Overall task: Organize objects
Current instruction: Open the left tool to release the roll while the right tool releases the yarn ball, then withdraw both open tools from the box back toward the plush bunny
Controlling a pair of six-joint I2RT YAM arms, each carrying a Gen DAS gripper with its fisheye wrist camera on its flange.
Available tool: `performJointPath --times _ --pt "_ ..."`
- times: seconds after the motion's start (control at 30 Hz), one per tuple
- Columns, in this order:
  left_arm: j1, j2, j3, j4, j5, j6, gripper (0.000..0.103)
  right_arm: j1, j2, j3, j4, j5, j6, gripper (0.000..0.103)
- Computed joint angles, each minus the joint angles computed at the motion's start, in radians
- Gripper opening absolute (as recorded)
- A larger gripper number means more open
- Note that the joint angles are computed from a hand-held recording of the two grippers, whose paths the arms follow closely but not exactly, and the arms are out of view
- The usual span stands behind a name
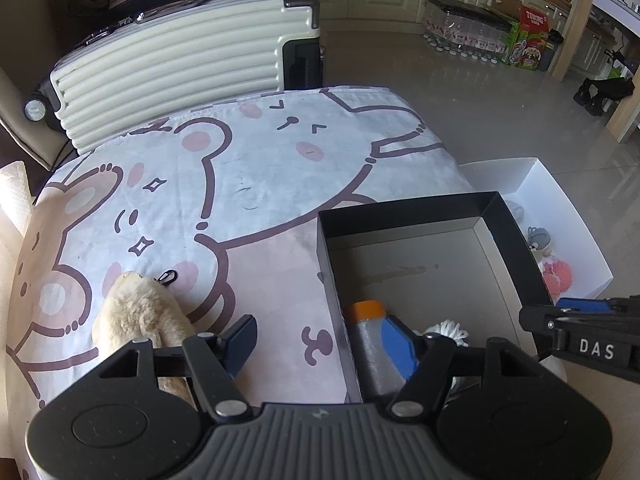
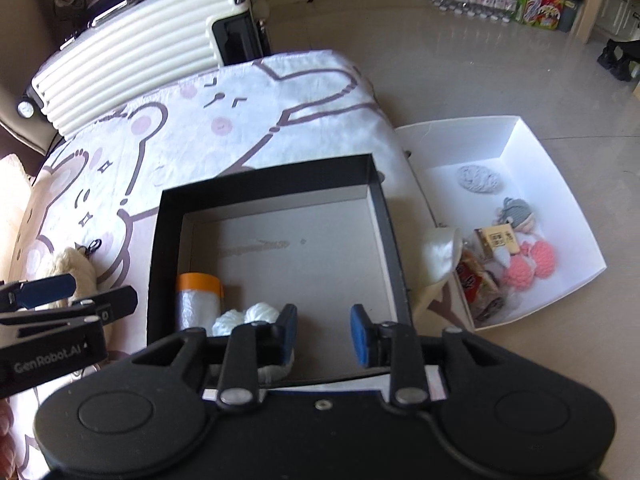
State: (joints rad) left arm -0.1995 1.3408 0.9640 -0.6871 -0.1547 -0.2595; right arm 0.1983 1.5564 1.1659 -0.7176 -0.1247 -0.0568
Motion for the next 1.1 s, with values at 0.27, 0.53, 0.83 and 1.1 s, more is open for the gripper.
performJointPath --times 0.27,0.53,0.83,1.1 --pt "-0.023 -0.038 -0.003 -0.028 -0.034 -0.024 0.079 -0.005 -0.089 -0.033 0.008 0.049 -0.038 0.069" --pt "-0.047 -0.080 -0.007 -0.062 -0.083 -0.046 0.092 -0.026 -0.155 -0.070 0.008 0.080 -0.061 0.080" --pt "-0.062 -0.136 -0.027 -0.095 -0.138 -0.068 0.102 -0.045 -0.220 -0.105 0.015 0.115 -0.074 0.097" --pt "-0.064 -0.166 -0.039 -0.117 -0.139 -0.064 0.103 -0.066 -0.260 -0.142 0.043 0.108 -0.081 0.103"
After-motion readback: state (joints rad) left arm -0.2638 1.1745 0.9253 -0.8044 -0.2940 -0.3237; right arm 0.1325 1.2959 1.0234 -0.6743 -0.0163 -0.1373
